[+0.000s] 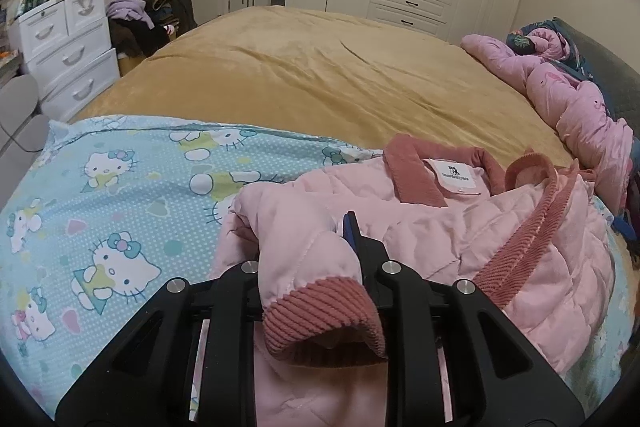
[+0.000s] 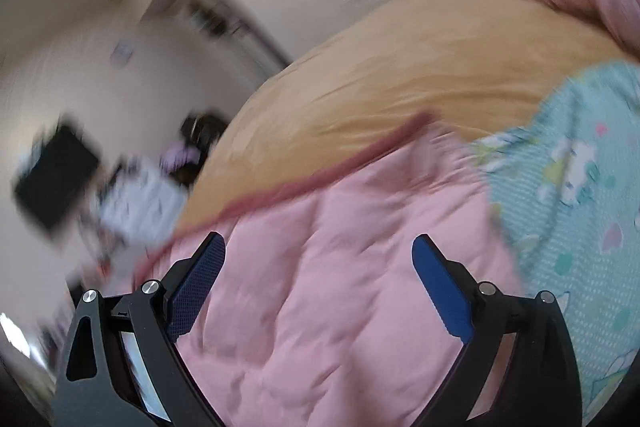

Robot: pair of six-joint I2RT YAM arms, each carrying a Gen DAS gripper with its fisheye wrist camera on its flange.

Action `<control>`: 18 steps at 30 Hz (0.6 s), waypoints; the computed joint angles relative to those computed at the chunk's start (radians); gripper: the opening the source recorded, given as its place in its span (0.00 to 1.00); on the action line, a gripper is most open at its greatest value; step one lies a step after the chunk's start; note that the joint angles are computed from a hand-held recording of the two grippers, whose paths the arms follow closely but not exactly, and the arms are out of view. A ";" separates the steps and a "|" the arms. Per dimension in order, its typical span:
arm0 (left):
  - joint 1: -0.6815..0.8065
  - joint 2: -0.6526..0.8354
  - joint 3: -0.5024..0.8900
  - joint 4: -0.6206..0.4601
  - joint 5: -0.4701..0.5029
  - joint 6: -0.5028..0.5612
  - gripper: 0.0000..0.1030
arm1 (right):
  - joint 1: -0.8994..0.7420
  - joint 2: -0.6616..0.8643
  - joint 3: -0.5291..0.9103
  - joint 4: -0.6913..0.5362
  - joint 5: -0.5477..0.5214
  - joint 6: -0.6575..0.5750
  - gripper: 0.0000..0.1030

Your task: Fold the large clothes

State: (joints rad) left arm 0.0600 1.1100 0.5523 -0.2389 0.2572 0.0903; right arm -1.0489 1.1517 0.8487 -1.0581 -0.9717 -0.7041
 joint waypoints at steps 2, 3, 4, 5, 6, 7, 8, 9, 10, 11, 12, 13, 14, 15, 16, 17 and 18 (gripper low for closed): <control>-0.006 -0.004 -0.001 0.002 -0.006 -0.010 0.15 | 0.122 -0.130 -0.093 0.014 0.078 -0.011 0.92; -0.011 -0.009 -0.001 0.001 -0.014 -0.014 0.16 | 0.182 -0.173 -0.126 0.038 0.119 0.021 0.92; -0.023 -0.016 -0.001 -0.001 -0.028 -0.020 0.18 | 0.275 -0.230 -0.174 0.086 0.194 0.080 0.91; -0.035 -0.027 -0.002 -0.003 -0.044 -0.026 0.19 | 0.338 -0.261 -0.207 0.130 0.252 0.124 0.91; -0.043 -0.035 -0.001 -0.007 -0.050 -0.029 0.23 | 0.435 -0.302 -0.253 0.201 0.354 0.198 0.91; -0.050 -0.049 -0.001 -0.015 -0.046 -0.031 0.33 | 0.508 -0.311 -0.288 0.262 0.436 0.248 0.91; -0.050 -0.062 -0.002 -0.019 -0.027 -0.030 0.42 | 0.564 -0.310 -0.310 0.300 0.496 0.284 0.91; -0.057 -0.076 -0.004 -0.022 -0.023 -0.034 0.48 | 0.597 -0.292 -0.331 0.347 0.533 0.320 0.92; -0.073 -0.096 -0.007 -0.024 -0.037 -0.038 0.49 | 0.615 -0.286 -0.339 0.368 0.543 0.348 0.94; -0.086 -0.107 -0.006 -0.029 -0.048 -0.040 0.51 | 0.623 -0.273 -0.343 0.387 0.546 0.367 0.95; -0.096 -0.119 -0.004 -0.036 -0.050 -0.044 0.58 | 0.629 -0.256 -0.342 0.400 0.550 0.378 0.95; -0.102 -0.129 -0.004 -0.038 -0.048 -0.050 0.66 | 0.631 -0.247 -0.342 0.409 0.550 0.384 0.96; -0.107 -0.151 -0.007 -0.040 -0.042 -0.060 0.69 | 0.635 -0.246 -0.346 0.416 0.549 0.393 0.96; -0.110 -0.171 -0.009 -0.044 -0.033 -0.068 0.75 | 0.618 -0.238 -0.350 0.420 0.538 0.376 0.96; -0.110 -0.197 -0.012 -0.048 -0.020 -0.076 0.80 | 0.617 -0.239 -0.352 0.421 0.537 0.372 0.96; -0.117 -0.223 -0.015 -0.051 -0.019 -0.081 0.82 | 0.612 -0.246 -0.357 0.418 0.532 0.366 0.96; -0.123 -0.242 -0.018 -0.050 -0.027 -0.083 0.87 | 0.605 -0.248 -0.357 0.414 0.524 0.356 0.96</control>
